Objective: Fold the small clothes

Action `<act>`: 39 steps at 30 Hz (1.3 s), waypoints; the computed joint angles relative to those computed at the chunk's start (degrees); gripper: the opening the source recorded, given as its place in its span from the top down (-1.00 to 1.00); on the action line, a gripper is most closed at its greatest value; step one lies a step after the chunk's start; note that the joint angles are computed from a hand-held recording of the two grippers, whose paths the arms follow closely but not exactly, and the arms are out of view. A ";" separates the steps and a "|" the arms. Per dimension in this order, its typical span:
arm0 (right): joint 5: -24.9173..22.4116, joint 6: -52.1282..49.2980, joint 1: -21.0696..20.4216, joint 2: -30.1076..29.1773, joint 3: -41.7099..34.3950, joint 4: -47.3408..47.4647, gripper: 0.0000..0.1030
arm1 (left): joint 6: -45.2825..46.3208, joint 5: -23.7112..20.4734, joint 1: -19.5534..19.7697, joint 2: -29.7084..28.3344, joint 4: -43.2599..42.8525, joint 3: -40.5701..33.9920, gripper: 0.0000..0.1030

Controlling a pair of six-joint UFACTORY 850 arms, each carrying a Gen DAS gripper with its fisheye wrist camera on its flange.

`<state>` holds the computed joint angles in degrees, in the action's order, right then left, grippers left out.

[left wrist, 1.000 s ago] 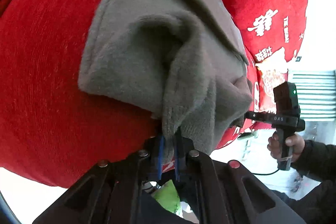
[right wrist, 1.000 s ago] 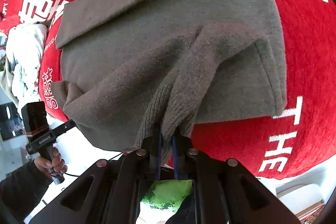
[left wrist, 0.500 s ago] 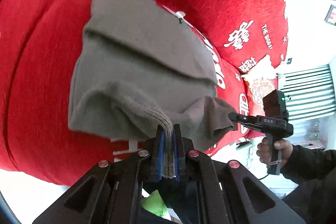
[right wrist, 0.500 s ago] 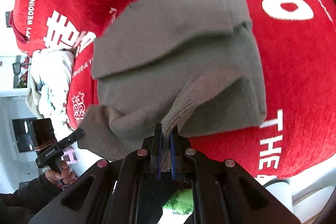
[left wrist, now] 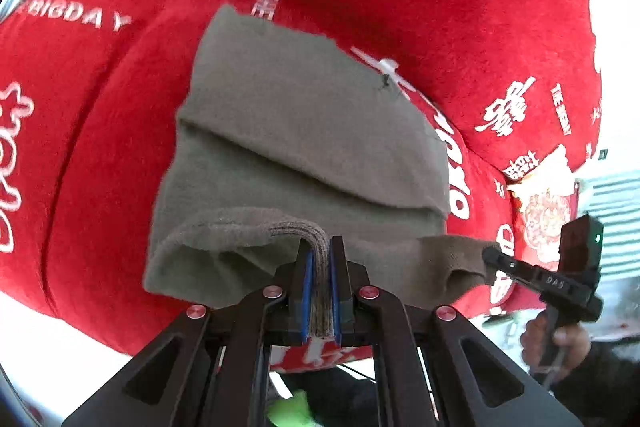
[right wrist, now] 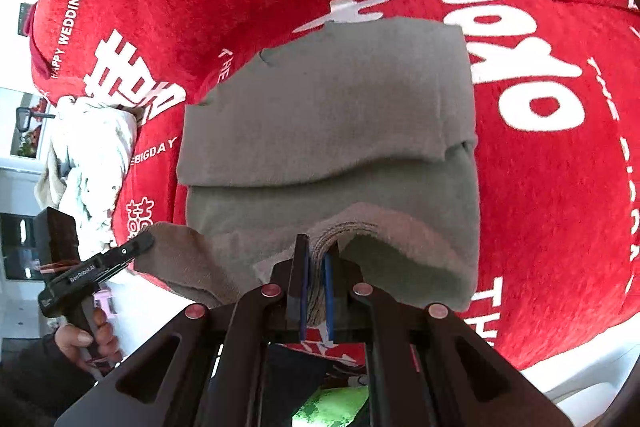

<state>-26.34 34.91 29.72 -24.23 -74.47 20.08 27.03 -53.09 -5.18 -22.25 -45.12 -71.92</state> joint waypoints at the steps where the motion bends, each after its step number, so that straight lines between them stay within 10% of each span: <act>1: -0.16 1.45 0.04 -0.13 -0.36 -1.26 0.87 | -1.16 0.31 -0.72 -0.30 0.64 -0.52 0.83; 15: 1.56 19.44 -1.66 1.18 -0.29 -12.49 0.87 | -8.81 7.78 -0.60 -0.10 2.80 -3.43 0.83; 39: -0.68 24.36 -3.96 -2.87 -7.86 -18.44 0.87 | -14.87 8.41 -2.26 -5.61 7.68 -13.59 0.83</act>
<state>-27.02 59.27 25.76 -27.10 -82.33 1.64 12.16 -44.68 -7.44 -27.86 -37.44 -85.51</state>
